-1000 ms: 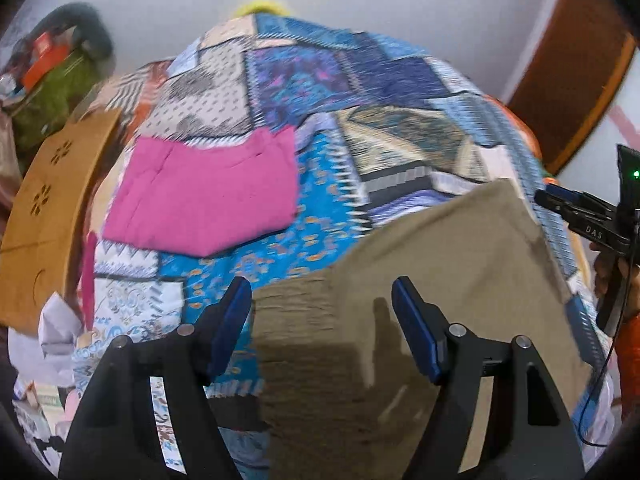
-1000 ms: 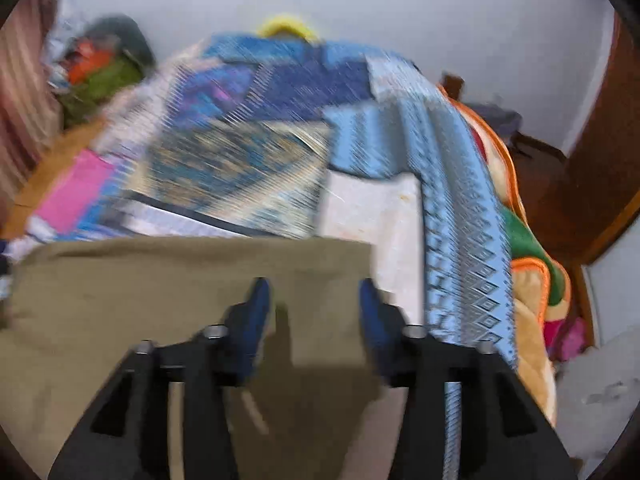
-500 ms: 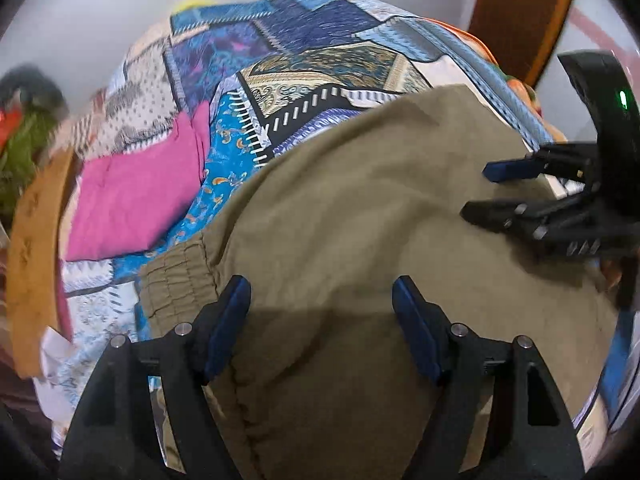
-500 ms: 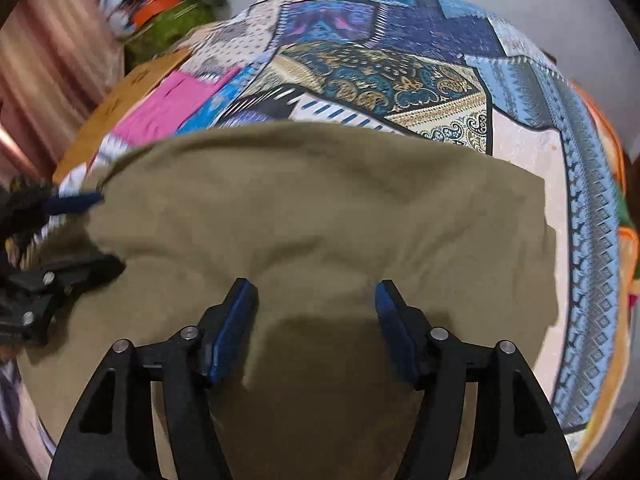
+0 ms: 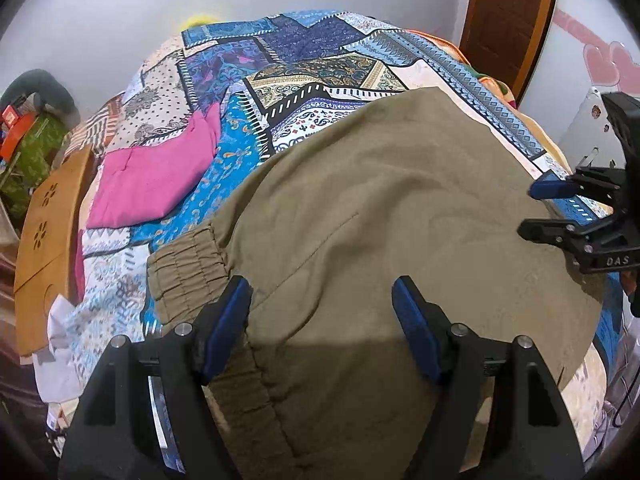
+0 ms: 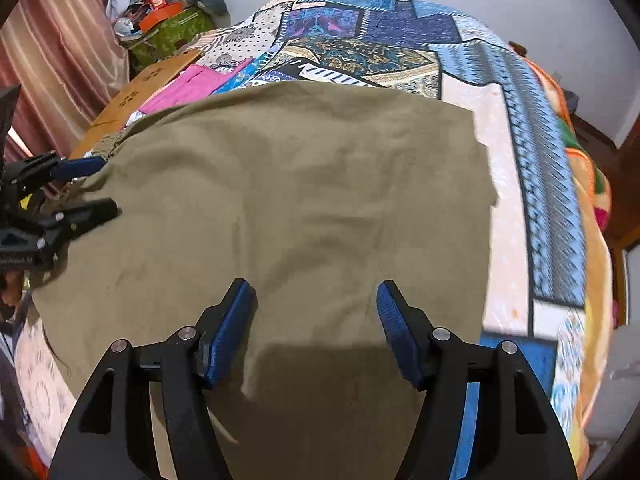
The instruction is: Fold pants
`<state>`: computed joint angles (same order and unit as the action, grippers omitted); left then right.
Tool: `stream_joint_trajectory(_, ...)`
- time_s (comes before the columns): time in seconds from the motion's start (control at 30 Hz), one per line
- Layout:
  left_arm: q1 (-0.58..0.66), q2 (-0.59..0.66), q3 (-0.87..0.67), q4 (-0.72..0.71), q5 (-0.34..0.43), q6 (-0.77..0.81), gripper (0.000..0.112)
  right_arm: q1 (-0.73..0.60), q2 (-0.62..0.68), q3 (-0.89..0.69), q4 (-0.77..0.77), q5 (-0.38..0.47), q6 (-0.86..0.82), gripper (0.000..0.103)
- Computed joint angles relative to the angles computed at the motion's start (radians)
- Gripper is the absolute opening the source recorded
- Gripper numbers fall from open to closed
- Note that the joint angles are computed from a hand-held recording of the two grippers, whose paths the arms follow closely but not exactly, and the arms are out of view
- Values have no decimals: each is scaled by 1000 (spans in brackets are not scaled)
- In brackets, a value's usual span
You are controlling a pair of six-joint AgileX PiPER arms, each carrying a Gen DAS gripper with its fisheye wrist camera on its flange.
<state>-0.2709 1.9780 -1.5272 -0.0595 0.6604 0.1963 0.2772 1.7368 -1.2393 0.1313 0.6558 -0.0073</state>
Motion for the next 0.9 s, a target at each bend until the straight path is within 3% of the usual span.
stream_joint_trajectory(0.13,-12,-82,104,76,-41,-67,75,28,-76,86,-81,-27,108,63)
stream_joint_trajectory(0.5,50,-271,369,2,-143,-64,81,37,-255,306,-198,-54,252,64)
stream_joint_trajectory(0.7,87,-341,403,-53,-127,-50,82,35,-292,322,-200,-40,295,65)
stream_joint_trajectory(0.9,173,-393,425,-279,-53,67,87,110,-311,273,-235,-62,352,65)
